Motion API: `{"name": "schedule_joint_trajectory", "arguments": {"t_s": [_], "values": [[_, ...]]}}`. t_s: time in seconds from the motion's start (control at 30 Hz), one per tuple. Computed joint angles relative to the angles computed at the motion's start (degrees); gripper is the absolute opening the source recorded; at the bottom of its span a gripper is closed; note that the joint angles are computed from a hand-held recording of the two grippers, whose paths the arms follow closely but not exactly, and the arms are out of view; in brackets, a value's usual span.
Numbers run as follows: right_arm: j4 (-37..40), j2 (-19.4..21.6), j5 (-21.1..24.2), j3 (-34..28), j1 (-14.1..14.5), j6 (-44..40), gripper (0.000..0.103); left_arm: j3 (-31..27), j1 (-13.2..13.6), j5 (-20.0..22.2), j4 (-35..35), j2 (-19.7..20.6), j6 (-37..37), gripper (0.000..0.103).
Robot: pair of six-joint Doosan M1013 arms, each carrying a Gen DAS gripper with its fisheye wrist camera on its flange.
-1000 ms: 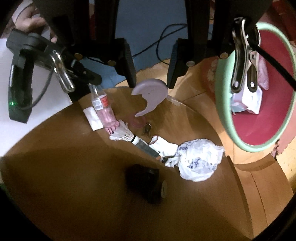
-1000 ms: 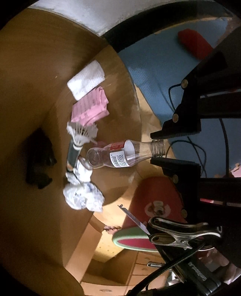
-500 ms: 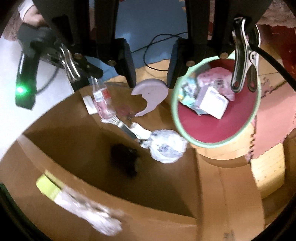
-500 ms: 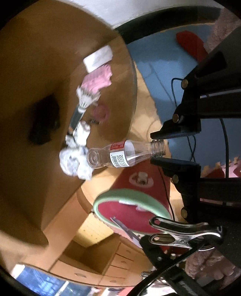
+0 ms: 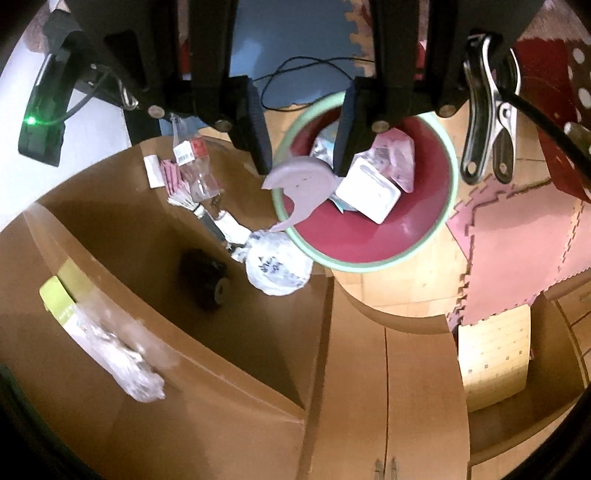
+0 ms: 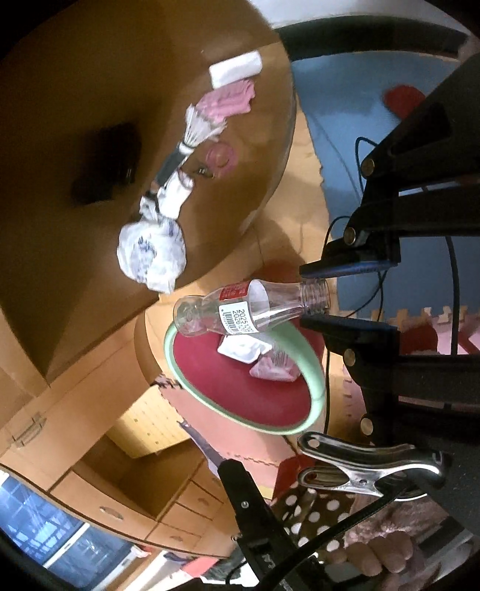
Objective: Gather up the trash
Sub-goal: 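Carry both items over the bucket and open the left tool to drop the lavender piece, then open the right tool over the bucket to drop the clear bottle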
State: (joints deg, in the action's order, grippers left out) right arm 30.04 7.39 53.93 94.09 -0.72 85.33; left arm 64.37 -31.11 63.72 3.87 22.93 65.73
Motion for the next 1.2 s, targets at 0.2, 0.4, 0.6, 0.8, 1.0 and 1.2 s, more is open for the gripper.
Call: {"name": "schedule_joint_trajectory", "arguments": {"t_s": [0.2,0.4,0.6,0.8,1.0,1.2], "values": [[0.82,2.39,2.44,-4.26,1.03,-2.70,0.021,-1.06,1.80,1.16,-0.99,0.85,0.52,0.036],[-1.74,5.65,8.28,-10.91,2.58,-5.68,0.021,-1.53,3.49,3.52,-2.27,1.77,1.87,0.036],[-2.93,8.20,10.86,-14.89,4.09,-7.64,0.021,-1.24,5.42,5.41,-3.43,2.89,2.22,0.036],[-4.97,9.90,7.05,-15.23,6.16,-7.25,0.021,-1.08,6.21,4.98,-3.79,4.25,3.83,0.036],[-5.48,12.00,6.63,-15.72,6.98,-6.31,0.021,-0.28,7.45,3.77,-6.01,5.51,3.45,0.036],[-5.17,13.73,6.19,-16.32,7.53,-4.52,0.021,0.87,8.50,3.59,-7.71,6.31,2.57,0.036]]}}
